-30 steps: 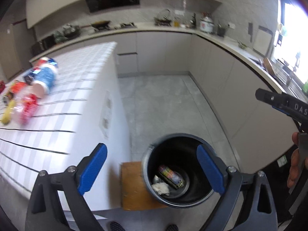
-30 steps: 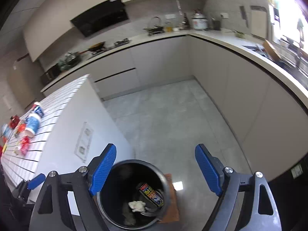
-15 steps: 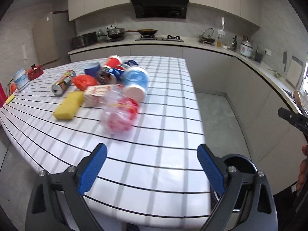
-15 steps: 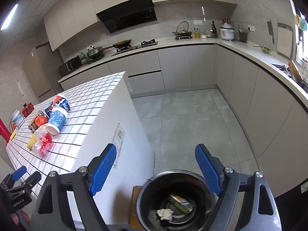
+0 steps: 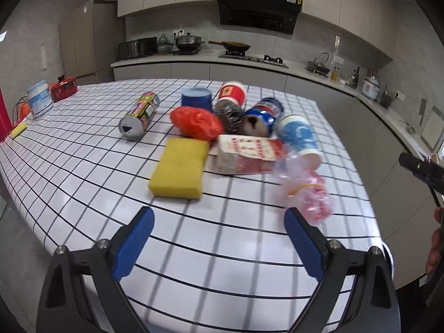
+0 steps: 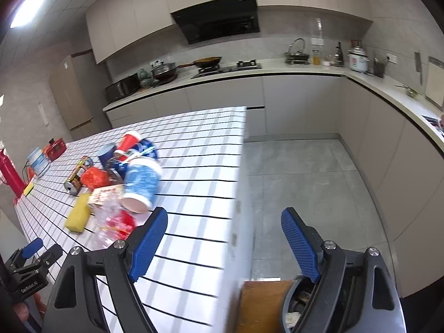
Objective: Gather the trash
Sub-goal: 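Grasp the yellow sponge with the left gripper while the right gripper grasps the blue paper cup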
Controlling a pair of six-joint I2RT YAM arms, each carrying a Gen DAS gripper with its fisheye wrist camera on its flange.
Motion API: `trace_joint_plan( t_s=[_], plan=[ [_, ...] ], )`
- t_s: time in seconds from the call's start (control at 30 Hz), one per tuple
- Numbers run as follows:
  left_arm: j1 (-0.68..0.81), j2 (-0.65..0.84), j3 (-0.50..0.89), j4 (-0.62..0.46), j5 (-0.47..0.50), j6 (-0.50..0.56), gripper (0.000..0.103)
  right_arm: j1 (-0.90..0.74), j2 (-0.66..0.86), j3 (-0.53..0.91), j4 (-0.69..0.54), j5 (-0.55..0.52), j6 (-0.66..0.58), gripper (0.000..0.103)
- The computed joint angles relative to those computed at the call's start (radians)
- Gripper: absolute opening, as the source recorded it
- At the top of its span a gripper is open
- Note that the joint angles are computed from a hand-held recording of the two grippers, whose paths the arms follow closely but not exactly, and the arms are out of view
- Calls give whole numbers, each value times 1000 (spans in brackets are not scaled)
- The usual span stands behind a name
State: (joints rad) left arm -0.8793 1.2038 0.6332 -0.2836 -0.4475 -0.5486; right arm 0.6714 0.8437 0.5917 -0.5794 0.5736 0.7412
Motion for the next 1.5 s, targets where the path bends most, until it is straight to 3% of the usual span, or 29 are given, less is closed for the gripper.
trace_joint_plan(
  t_s=[0.2, 0.37, 0.43, 0.73, 1.07, 1.4, 1.43, 1.5],
  plan=[
    [235, 40, -50, 139, 198, 168, 92, 29, 313, 122, 177, -26, 7, 86],
    [360, 182, 6, 207, 347, 252, 76, 25, 457, 211, 225, -45, 5, 86],
    [393, 242, 42, 217, 396, 269, 75, 18, 503, 242, 232, -52, 7, 86],
    [404, 433, 204, 178, 417, 338, 75, -42, 654, 345, 263, -111, -21, 86],
    [441, 441, 219, 172, 438, 386, 71, -85, 796, 447, 293, -185, -64, 86],
    [429, 454, 236, 162, 399, 420, 71, -117, 903, 511, 290, -249, -59, 85],
    [440, 445, 226, 171, 415, 422, 62, -121, 914, 518, 290, -258, -60, 85],
    [473, 430, 211, 186, 475, 420, 56, -130, 929, 524, 293, -279, -56, 82]
  ],
)
